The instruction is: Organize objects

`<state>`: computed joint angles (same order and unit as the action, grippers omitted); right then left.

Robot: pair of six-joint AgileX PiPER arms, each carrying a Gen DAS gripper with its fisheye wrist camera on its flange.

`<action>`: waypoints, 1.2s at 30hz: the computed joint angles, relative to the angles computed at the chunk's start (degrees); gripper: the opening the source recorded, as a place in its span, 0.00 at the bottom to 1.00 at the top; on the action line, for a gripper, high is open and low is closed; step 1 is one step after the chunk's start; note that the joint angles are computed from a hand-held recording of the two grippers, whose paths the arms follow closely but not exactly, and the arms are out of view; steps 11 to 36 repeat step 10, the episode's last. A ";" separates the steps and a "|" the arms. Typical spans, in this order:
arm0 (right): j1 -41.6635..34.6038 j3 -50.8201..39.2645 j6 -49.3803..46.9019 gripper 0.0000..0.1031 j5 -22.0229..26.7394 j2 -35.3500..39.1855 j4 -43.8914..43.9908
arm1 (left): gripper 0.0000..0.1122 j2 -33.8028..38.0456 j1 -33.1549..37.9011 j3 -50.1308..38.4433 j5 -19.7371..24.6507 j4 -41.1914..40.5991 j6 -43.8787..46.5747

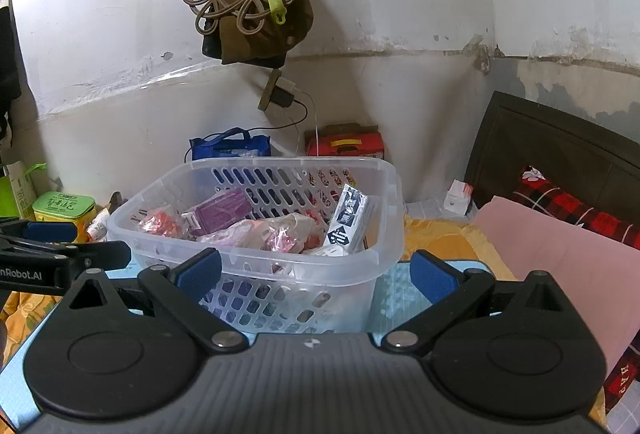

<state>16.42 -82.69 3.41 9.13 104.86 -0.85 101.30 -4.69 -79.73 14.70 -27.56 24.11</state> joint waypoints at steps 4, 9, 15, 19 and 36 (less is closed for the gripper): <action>0.08 -0.14 0.12 1.00 0.10 0.06 -0.28 | 0.92 -0.10 0.02 0.28 -0.16 -0.74 0.69; 0.35 -0.53 1.83 1.00 0.36 0.25 -2.03 | 0.90 -0.85 -0.18 1.57 -2.01 -3.48 3.47; 0.37 -0.61 1.49 1.00 0.38 0.29 -1.64 | 0.90 -1.09 -0.46 2.05 -2.98 -2.05 2.33; 0.37 -0.61 1.49 1.00 0.38 0.29 -1.64 | 0.90 -1.09 -0.46 2.05 -2.98 -2.05 2.33; 0.37 -0.61 1.49 1.00 0.38 0.29 -1.64 | 0.90 -1.09 -0.46 2.05 -2.98 -2.05 2.33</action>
